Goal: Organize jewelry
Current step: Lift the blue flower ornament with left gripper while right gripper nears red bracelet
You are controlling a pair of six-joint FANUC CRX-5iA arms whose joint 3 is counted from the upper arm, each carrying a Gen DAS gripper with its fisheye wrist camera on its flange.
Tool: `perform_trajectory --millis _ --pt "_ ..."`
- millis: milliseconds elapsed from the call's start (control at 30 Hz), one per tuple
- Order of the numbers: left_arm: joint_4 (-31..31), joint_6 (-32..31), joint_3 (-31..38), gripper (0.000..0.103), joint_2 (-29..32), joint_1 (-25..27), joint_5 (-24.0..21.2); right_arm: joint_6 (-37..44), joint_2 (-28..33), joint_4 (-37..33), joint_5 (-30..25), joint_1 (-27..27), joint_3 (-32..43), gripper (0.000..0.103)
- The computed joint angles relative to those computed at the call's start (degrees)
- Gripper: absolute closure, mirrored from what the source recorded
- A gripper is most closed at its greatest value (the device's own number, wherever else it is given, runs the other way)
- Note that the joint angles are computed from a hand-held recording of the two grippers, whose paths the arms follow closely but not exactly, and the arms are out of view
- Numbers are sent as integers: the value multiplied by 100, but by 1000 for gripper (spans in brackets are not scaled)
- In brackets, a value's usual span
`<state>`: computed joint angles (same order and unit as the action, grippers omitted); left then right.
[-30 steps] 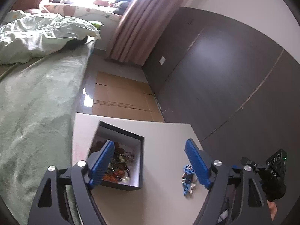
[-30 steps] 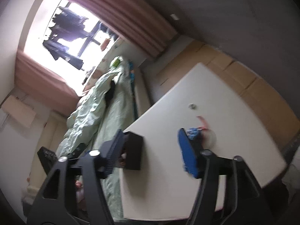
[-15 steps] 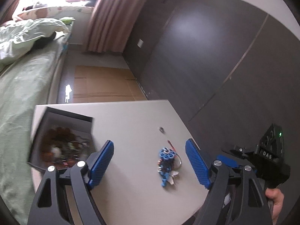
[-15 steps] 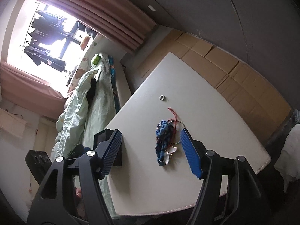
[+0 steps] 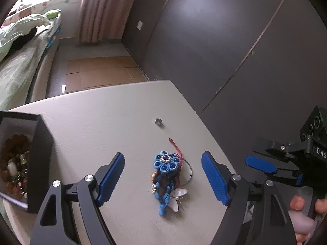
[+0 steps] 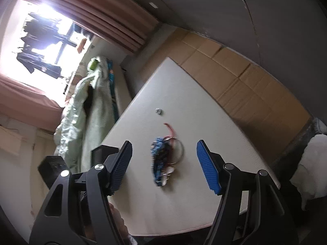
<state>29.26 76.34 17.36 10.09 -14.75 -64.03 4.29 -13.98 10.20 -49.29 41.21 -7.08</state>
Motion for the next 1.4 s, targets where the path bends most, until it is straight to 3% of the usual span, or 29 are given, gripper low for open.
perform_trajectory --millis 267,367,433,567,1000,1233,1400 --pt "-272 94 322 30 423 -212 -126 -98 61 23 -115 -79 66 37" --pt "-332 114 369 39 527 -268 -174 -4 105 -84 -119 -125 117 37" --pt "-326 140 395 59 594 -269 -219 26 123 -57 -142 -112 138 37" --pt "-250 188 433 75 665 -213 -299 103 180 -128 -211 -127 200 37" --pt "221 -22 50 77 172 179 -63 563 684 -303 -481 -21 631 37" --pt "485 -153 -146 77 -188 454 -4 1155 1216 -671 -663 -50 1137 67" --pt "640 -169 -215 77 -339 668 -5 1335 1586 -654 -971 -19 1479 76"
